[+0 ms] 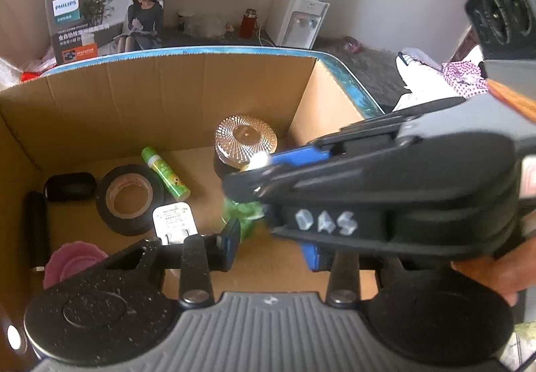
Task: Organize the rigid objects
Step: 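Carry the dropper bottle over the cardboard box with the right gripper, then open the right gripper to release the bottle into the box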
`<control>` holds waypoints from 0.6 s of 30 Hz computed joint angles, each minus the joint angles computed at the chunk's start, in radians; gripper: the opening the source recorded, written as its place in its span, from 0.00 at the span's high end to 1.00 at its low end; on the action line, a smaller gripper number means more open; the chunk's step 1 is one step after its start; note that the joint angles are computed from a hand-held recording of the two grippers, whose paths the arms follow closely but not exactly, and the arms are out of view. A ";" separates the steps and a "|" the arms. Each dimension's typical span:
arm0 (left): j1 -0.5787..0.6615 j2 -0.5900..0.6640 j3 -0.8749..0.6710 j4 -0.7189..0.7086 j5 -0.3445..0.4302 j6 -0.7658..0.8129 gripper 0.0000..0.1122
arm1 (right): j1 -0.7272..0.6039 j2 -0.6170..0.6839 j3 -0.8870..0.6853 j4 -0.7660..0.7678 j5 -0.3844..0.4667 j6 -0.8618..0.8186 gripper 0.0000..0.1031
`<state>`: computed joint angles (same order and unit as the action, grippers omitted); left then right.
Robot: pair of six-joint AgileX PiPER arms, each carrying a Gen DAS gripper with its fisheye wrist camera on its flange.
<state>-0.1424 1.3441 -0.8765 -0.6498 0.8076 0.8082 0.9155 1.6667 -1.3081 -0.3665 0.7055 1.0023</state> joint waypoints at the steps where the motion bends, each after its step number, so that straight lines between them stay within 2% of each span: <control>1: -0.001 -0.004 0.002 -0.001 -0.002 0.005 0.61 | 0.001 0.011 -0.007 0.003 0.004 -0.016 0.79; 5: -0.013 -0.034 0.020 0.001 -0.017 0.013 0.55 | 0.019 0.030 -0.042 -0.014 0.033 -0.022 0.74; 9: -0.003 -0.105 0.055 -0.014 -0.015 0.050 0.45 | 0.049 0.013 -0.049 -0.076 0.070 0.048 0.60; 12: 0.024 -0.198 0.087 -0.023 0.007 0.081 0.38 | 0.092 -0.028 -0.035 -0.141 0.098 0.137 0.59; 14: 0.069 -0.270 0.102 -0.041 0.050 0.117 0.34 | 0.140 -0.076 -0.010 -0.209 0.117 0.235 0.58; 16: 0.144 -0.349 0.112 -0.073 0.126 0.165 0.27 | 0.213 -0.131 0.024 -0.310 0.154 0.371 0.53; 18: 0.274 -0.427 0.124 -0.140 0.244 0.265 0.23 | 0.324 -0.184 0.059 -0.445 0.218 0.559 0.50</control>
